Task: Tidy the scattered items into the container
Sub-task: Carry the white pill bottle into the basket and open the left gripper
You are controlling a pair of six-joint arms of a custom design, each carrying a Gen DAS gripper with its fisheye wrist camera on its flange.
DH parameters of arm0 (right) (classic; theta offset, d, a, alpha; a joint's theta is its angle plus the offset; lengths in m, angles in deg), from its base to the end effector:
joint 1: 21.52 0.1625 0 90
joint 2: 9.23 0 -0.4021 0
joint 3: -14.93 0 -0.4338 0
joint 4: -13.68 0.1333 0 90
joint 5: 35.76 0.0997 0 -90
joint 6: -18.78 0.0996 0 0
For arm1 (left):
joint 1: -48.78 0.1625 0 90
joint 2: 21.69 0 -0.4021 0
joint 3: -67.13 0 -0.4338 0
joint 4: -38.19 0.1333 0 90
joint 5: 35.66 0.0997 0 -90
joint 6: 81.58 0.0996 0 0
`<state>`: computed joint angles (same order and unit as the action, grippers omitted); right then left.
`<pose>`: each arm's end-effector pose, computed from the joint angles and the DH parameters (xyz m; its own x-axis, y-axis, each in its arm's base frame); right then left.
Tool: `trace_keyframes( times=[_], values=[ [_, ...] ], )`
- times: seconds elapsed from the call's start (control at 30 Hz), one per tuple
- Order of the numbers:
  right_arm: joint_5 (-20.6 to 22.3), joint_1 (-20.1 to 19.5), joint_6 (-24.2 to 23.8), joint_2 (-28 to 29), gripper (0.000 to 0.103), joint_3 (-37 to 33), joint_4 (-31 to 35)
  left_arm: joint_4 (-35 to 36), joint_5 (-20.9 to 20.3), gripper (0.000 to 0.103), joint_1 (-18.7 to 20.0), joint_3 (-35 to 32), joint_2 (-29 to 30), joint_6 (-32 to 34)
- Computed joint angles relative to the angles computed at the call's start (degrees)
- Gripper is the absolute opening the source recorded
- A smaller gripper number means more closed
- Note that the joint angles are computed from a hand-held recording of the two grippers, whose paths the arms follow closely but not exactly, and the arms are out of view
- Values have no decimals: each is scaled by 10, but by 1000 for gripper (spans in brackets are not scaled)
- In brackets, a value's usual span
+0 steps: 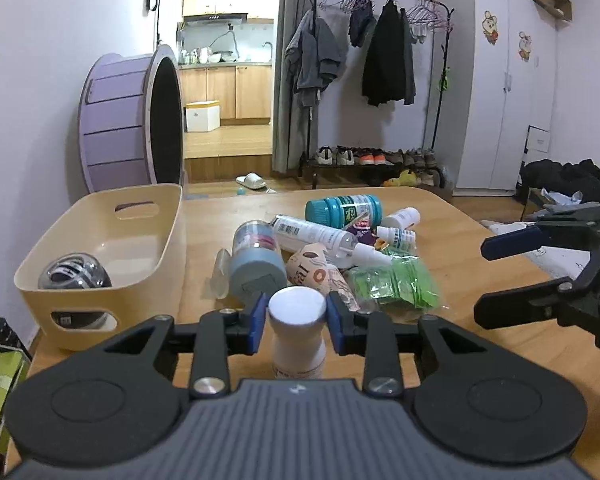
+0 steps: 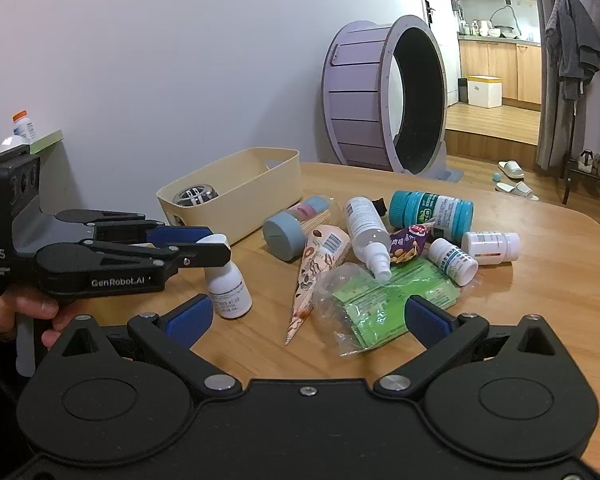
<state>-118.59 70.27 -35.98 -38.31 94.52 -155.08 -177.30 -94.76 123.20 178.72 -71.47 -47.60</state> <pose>0.1695 -0.7570 -0.0167 -0.5487 -0.7711 0.3231 -0.8243 0.4345 -0.3629 0.0204 -0.6134 0.1387 -0.7214 0.0621 -0.6898 0.6298 0.4732 -0.6160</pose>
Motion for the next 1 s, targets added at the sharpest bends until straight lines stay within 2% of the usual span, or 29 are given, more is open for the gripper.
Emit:
trace_keyframes(
  times=[0.3, 0.57, 0.63, 0.77, 1.0],
  values=[
    [0, -1, -1, -3, 103, 3, 1, 22, -20, 30, 6, -2, -4, -11],
    [1, 0, 3, -3, 103, 3, 0, -67, -37, 30, -3, 13, -32, 10],
    [2, 0, 4, -3, 103, 2, -1, -74, -34, 30, -2, 10, -46, 10],
    [14, 2, 11, -1, 103, -2, 3, -85, -1, 30, 7, -14, -52, 15],
    [25, 6, 13, 9, 103, -10, 3, -34, 14, 30, 31, -72, -33, -1]
  ],
)
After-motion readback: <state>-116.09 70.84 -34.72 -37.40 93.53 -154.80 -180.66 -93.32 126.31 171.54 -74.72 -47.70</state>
